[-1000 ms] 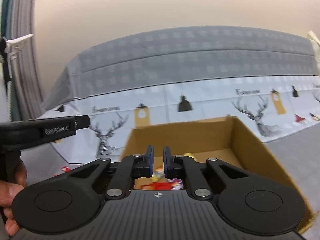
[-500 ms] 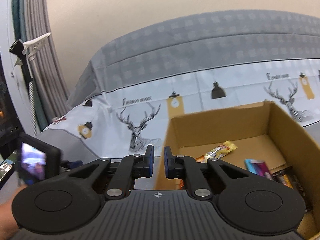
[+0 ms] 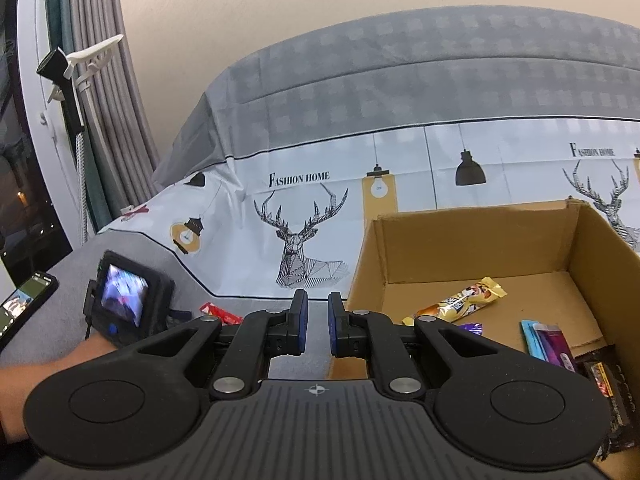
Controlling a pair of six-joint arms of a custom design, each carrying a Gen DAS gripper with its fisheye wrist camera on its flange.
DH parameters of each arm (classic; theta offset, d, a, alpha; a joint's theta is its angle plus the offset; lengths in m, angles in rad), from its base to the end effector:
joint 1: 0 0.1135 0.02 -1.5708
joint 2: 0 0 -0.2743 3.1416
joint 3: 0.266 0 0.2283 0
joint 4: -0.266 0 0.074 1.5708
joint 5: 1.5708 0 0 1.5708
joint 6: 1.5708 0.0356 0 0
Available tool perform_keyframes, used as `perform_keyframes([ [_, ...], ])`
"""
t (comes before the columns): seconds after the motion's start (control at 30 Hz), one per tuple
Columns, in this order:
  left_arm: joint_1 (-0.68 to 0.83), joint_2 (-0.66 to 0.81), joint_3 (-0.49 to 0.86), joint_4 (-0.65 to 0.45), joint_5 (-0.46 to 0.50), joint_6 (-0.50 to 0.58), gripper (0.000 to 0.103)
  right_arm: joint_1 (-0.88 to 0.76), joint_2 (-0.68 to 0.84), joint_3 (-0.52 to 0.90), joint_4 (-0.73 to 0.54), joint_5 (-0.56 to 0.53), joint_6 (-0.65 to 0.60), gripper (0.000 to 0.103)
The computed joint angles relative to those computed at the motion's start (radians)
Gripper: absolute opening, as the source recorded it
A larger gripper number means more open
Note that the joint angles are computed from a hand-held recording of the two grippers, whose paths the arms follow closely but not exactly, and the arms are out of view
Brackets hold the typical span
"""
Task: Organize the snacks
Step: 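Grasp the small red-capped candy with the left tool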
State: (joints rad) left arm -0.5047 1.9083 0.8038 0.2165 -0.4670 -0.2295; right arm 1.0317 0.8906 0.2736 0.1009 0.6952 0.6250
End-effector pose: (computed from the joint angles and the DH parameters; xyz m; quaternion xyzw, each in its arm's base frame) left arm 0.2968 -0.1456 0.1205 0.0490 0.9187 0.0866 0.3823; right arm 0.0966 0.1170 0.1982 0.0038 0.8303 0.1496 0.5368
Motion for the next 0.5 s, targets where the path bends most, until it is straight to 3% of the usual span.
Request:
perform_keyframes([
  [0.13, 0.026, -0.117, -0.021, -0.111, 0.070, -0.167, 0.017, -0.025, 0.029, 0.000, 0.034, -0.035, -0.021, 0.012],
  [0.3, 0.094, -0.374, -0.162, -0.197, 0.281, -0.504, 0.017, -0.004, 0.056, 0.001, 0.057, -0.026, -0.022, 0.012],
  [0.5, 0.073, -0.474, -0.283, -0.284, 0.375, -0.805, 0.017, 0.053, 0.076, 0.007, 0.063, -0.006, -0.023, 0.012],
])
